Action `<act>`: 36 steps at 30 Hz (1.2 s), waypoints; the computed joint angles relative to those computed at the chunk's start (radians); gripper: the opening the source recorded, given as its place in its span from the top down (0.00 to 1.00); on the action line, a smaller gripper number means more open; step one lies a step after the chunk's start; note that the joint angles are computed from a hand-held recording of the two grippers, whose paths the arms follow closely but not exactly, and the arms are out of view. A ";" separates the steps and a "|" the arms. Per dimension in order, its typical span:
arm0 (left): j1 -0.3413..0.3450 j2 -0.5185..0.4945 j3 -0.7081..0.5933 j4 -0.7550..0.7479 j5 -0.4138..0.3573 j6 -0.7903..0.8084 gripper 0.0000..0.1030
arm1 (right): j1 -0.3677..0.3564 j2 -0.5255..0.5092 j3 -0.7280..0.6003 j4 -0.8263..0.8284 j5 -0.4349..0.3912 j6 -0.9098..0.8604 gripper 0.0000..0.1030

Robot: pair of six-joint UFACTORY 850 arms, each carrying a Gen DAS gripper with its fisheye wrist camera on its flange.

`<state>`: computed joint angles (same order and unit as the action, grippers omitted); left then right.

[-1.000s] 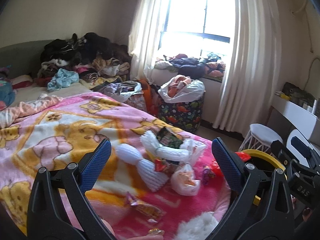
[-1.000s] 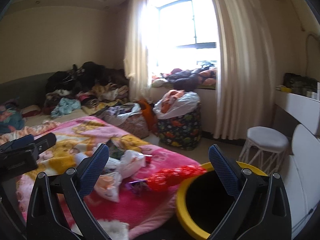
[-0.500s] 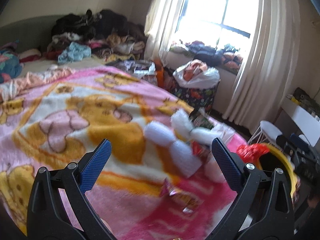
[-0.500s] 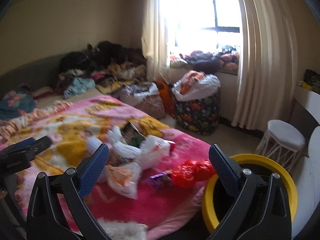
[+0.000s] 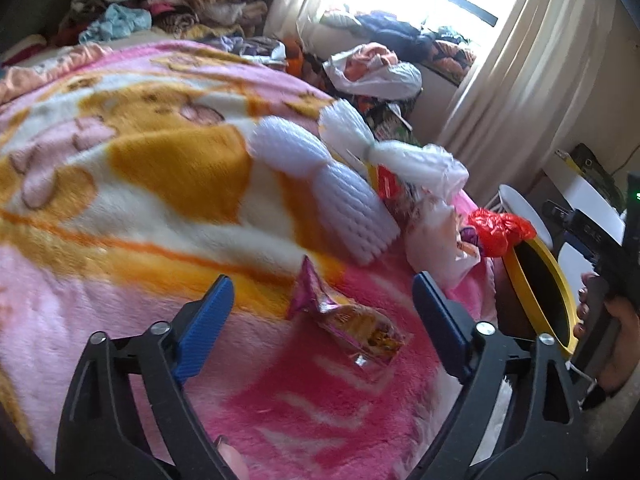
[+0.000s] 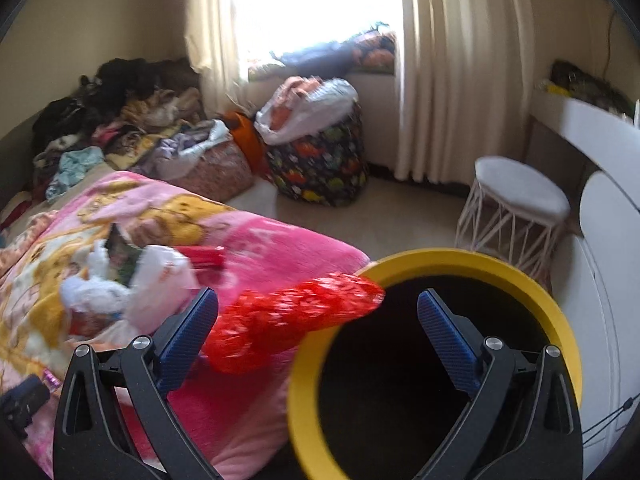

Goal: Collect trash
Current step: 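Grasp the snack wrapper with the left tool while the right tool grasps the red bag, then carry both items over the yellow bin and open both tools to drop them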

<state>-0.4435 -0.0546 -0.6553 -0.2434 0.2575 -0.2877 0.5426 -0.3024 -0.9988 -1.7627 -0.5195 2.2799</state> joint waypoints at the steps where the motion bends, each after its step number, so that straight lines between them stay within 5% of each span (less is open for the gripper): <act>1: -0.002 -0.014 -0.008 0.020 -0.002 -0.017 0.27 | -0.013 -0.010 -0.011 0.026 0.021 -0.017 0.06; 7: 0.001 -0.052 -0.037 0.060 -0.029 -0.062 0.45 | -0.072 -0.056 -0.060 0.126 0.128 -0.085 0.09; 13: 0.004 -0.072 -0.057 -0.085 -0.062 0.064 0.71 | -0.104 -0.093 -0.110 0.219 0.227 -0.178 0.37; 16: 0.002 -0.066 -0.052 -0.113 -0.056 0.095 0.76 | -0.113 -0.087 -0.109 0.174 0.266 -0.138 0.61; 18: -0.001 -0.057 -0.046 -0.121 -0.049 0.108 0.80 | -0.116 -0.077 -0.103 0.123 0.289 -0.102 0.90; 26: -0.016 0.009 -0.045 -0.050 -0.012 0.072 0.84 | -0.110 0.030 -0.011 -0.479 0.297 0.473 0.93; 36: -0.068 0.014 -0.128 0.047 0.024 0.022 0.84 | -0.106 0.168 0.094 -0.714 0.205 0.712 0.94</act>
<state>-0.5114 -0.0405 -0.7832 -0.1966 0.2816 -0.2662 0.4369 -0.1344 -0.9043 -2.4768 -0.3150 2.9917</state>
